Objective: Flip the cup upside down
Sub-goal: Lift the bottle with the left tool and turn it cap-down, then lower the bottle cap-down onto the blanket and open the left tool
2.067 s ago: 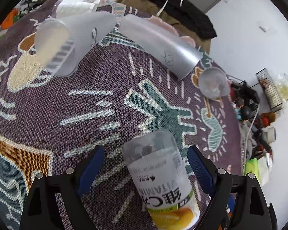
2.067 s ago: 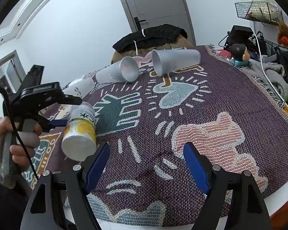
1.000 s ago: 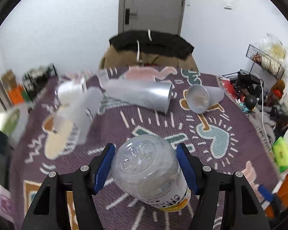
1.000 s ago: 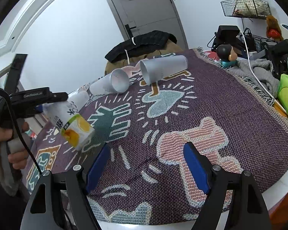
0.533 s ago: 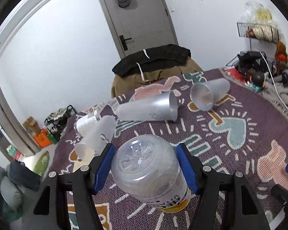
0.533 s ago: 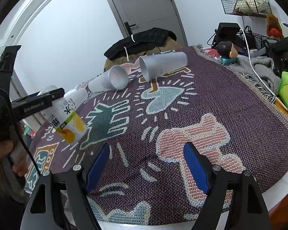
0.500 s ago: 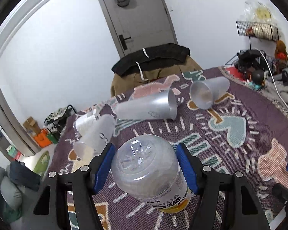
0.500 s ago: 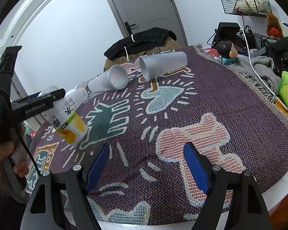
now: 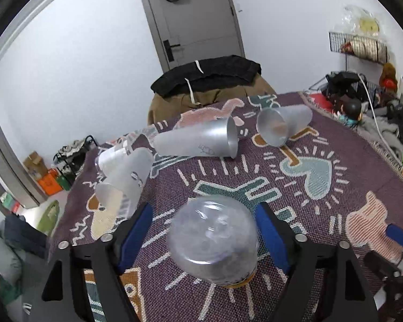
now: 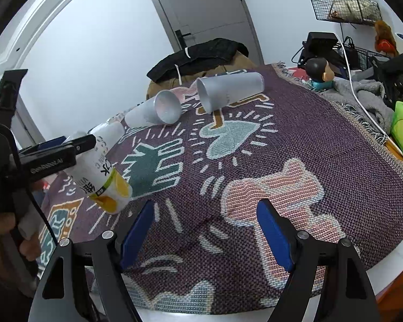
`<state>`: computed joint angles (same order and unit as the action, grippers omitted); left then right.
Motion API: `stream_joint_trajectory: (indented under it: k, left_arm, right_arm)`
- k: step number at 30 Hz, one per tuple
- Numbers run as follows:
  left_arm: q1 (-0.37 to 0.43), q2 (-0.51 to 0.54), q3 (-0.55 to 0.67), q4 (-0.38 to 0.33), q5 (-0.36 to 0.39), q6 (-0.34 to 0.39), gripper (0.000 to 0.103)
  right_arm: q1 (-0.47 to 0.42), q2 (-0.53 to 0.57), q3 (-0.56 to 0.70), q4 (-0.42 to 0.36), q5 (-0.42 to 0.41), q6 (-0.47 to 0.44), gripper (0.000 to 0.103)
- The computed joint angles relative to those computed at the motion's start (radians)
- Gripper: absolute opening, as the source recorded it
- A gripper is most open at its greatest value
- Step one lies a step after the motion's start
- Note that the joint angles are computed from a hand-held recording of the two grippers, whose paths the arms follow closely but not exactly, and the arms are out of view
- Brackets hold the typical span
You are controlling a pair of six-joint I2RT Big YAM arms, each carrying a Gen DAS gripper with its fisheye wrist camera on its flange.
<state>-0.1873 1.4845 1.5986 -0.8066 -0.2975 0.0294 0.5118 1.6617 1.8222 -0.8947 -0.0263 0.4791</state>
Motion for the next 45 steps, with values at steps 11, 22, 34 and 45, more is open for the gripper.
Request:
stream_joint_trajectory:
  k: [11,22,34,45]
  left_arm:
    - [0.065,-0.146,-0.071,0.076,0.030,-0.013,0.103]
    - [0.163,-0.289,-0.200,0.146,0.134,-0.025,0.103]
    - [0.227,-0.424,-0.378,0.279,0.202,-0.004,0.103]
    - [0.324,-0.484,-0.485,0.360,0.318,-0.035,0.103]
  right_arm:
    - [0.032,0.013,0.048,-0.039,0.016,-0.016,0.079]
    - [0.075,0.030,0.136,-0.094,0.069,-0.053,0.079]
    - [0.114,0.060,0.244,-0.158,0.115,-0.090,0.079]
    - [0.162,0.062,0.271,-0.173,0.181,-0.090,0.094]
